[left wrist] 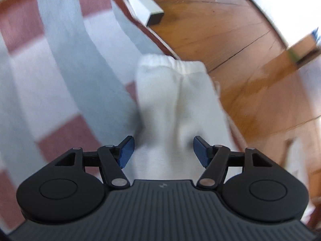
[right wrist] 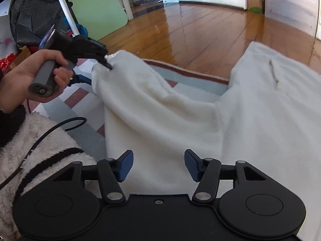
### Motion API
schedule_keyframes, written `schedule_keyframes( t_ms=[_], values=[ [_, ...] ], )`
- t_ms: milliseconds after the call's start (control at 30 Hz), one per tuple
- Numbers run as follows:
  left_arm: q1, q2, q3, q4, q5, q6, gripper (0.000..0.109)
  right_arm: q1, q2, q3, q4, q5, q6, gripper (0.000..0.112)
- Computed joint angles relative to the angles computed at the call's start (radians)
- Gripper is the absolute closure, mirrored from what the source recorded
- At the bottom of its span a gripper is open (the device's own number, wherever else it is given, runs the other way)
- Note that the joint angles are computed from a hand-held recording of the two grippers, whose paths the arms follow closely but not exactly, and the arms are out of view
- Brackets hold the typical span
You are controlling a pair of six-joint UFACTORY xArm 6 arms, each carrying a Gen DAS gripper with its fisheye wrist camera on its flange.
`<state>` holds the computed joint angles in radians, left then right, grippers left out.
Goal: Fold clothes
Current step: 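Grasp the hoodie sleeve cuff with the left gripper and lift it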
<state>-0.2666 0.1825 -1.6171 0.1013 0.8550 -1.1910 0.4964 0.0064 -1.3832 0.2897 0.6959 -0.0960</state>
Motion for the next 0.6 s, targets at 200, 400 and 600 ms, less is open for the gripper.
schedule_keyframes(
  t_ms=[200, 400, 600],
  values=[
    [0.012, 0.060, -0.062, 0.046, -0.056, 0.041, 0.099, 0.003, 0.006, 0.003, 0.045, 0.016, -0.018, 0.050],
    [-0.008, 0.063, -0.124, 0.378, -0.067, -0.114, 0.099, -0.010, 0.013, -0.014, 0.092, 0.093, -0.053, 0.049],
    [-0.003, 0.111, -0.168, 0.283, 0.005, -0.051, 0.099, -0.014, 0.014, -0.001, 0.086, 0.134, -0.066, 0.047]
  ],
)
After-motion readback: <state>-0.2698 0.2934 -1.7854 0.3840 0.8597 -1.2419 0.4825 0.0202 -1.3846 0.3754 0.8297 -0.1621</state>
